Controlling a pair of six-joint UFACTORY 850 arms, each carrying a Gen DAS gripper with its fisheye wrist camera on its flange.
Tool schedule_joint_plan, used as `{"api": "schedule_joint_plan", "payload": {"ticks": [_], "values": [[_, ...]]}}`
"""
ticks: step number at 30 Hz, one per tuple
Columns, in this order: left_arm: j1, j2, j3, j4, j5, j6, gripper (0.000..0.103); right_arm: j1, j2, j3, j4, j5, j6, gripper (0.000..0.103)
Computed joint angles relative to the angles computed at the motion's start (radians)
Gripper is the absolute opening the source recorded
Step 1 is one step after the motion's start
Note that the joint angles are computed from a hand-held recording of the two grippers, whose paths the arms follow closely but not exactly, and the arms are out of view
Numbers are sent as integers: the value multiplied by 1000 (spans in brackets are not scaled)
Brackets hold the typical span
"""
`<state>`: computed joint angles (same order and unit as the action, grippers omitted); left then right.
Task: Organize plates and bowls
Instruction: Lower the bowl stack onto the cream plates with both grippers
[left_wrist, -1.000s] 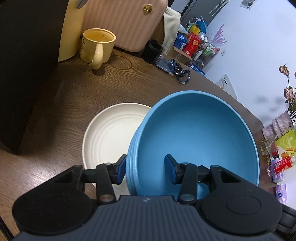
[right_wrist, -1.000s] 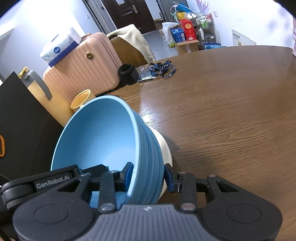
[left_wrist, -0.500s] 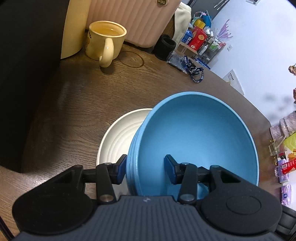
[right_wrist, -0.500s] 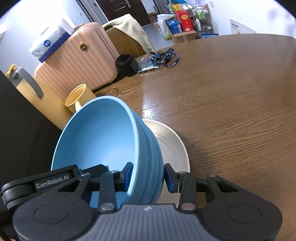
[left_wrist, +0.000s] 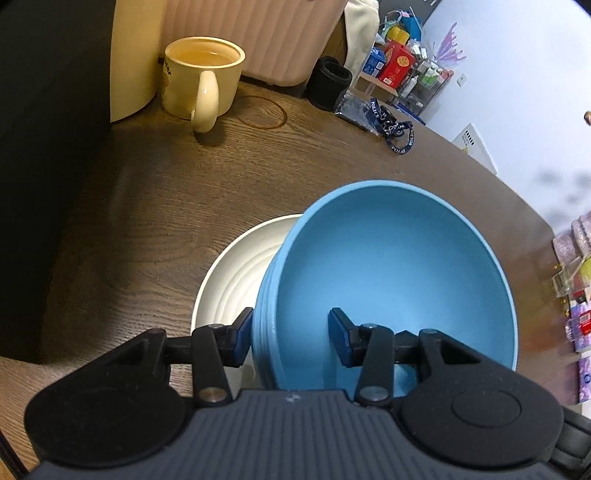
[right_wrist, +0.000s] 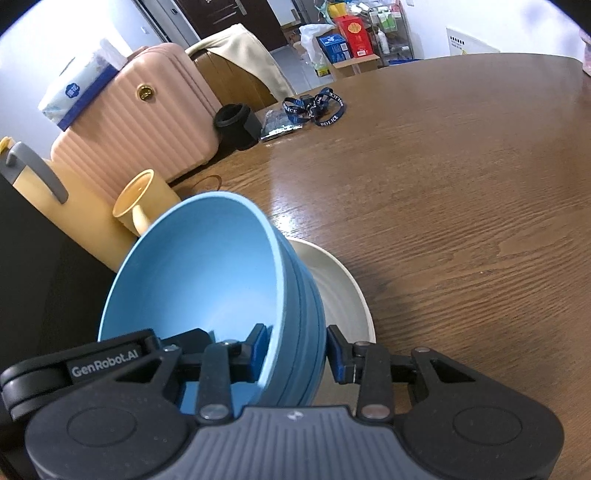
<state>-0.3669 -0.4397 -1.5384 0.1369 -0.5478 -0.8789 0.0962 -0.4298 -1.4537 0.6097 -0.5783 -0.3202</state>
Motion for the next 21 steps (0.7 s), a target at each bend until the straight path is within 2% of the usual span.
{"api": "schedule_joint_plan", "payload": {"ticks": [4,6,8,9,10,14,17,18,20,21], "values": [[-5,-5,-9,25,-10,-10,45,-6,-4,-2,27,-2,-29,36],[-11,-5,-14,57,-23,-39,49,-10,-3,2,55,-2,-57,36],[-14,0,-10,86,-24,-64,60,-13,4,7,77,4,-80,50],[-16,4,-8,117,-31,-93,65,-12,9,11,71,15,-77,53],[-18,9,-3,150,-37,-123,74,-12,13,14,66,24,-75,58],[-17,36,28,215,-32,-189,86,-22,29,30,115,42,-117,84],[-18,65,60,277,-18,-252,99,-26,48,46,145,59,-155,92],[-20,76,72,311,-10,-285,101,-26,55,52,148,69,-163,93],[-21,101,99,359,14,-324,103,-26,68,63,168,83,-193,103],[-24,113,112,391,25,-348,103,-25,75,69,178,94,-206,103]]}}
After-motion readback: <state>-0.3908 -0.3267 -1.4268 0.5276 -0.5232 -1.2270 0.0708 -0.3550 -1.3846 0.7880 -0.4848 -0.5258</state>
